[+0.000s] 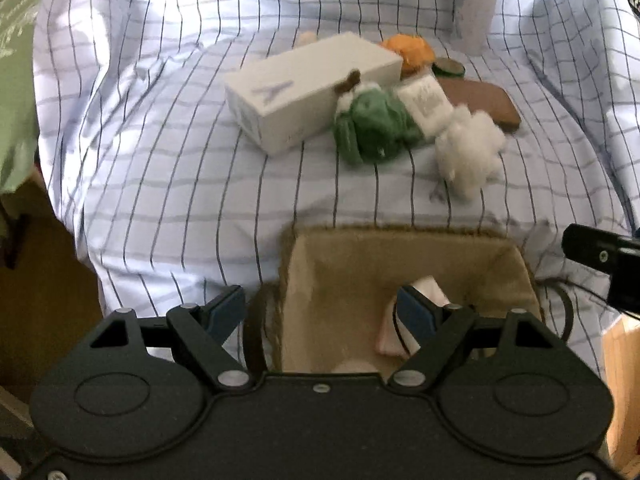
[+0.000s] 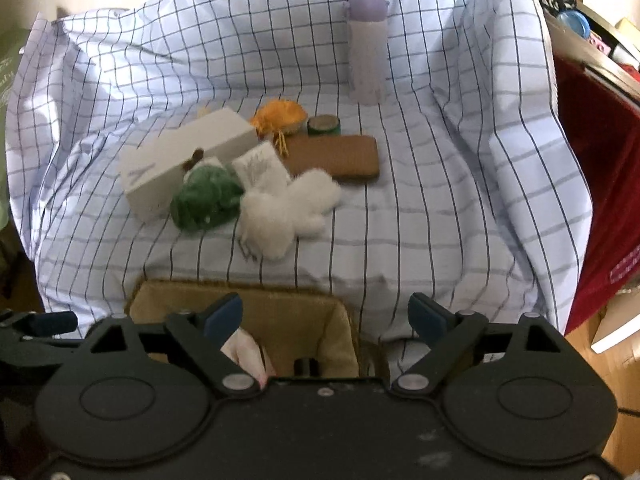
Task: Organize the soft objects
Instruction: 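Reach both tools past the white box toward the orange pouch and wooden peg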
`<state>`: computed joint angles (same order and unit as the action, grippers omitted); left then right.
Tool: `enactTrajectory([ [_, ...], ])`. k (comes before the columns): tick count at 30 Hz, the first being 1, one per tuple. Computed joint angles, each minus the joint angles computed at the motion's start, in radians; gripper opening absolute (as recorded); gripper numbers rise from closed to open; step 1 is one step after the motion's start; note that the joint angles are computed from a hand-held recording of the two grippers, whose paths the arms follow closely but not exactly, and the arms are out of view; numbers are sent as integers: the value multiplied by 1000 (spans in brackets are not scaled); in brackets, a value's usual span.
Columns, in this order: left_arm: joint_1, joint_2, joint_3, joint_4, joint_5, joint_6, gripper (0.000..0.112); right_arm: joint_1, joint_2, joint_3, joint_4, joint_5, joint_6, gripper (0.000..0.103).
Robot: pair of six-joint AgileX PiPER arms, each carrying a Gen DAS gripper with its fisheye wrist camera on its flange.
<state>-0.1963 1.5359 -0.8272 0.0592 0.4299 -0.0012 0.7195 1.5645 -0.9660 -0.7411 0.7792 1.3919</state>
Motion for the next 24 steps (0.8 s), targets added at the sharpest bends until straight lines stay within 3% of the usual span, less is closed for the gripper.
enactTrajectory([
  [14,62,250,-425,-123,173,172,79,-213,223,-367,135,-30,-309,93],
  [16,65,293,-499,-125,202,175,79,-234,265,-433,155,-33,-375,100],
  [21,74,404,-692,-108,269,176,79,-311,422,-680,284,-5,-562,101],
  [24,82,477,-815,-107,319,176,79,-366,578,-933,411,85,-708,99],
])
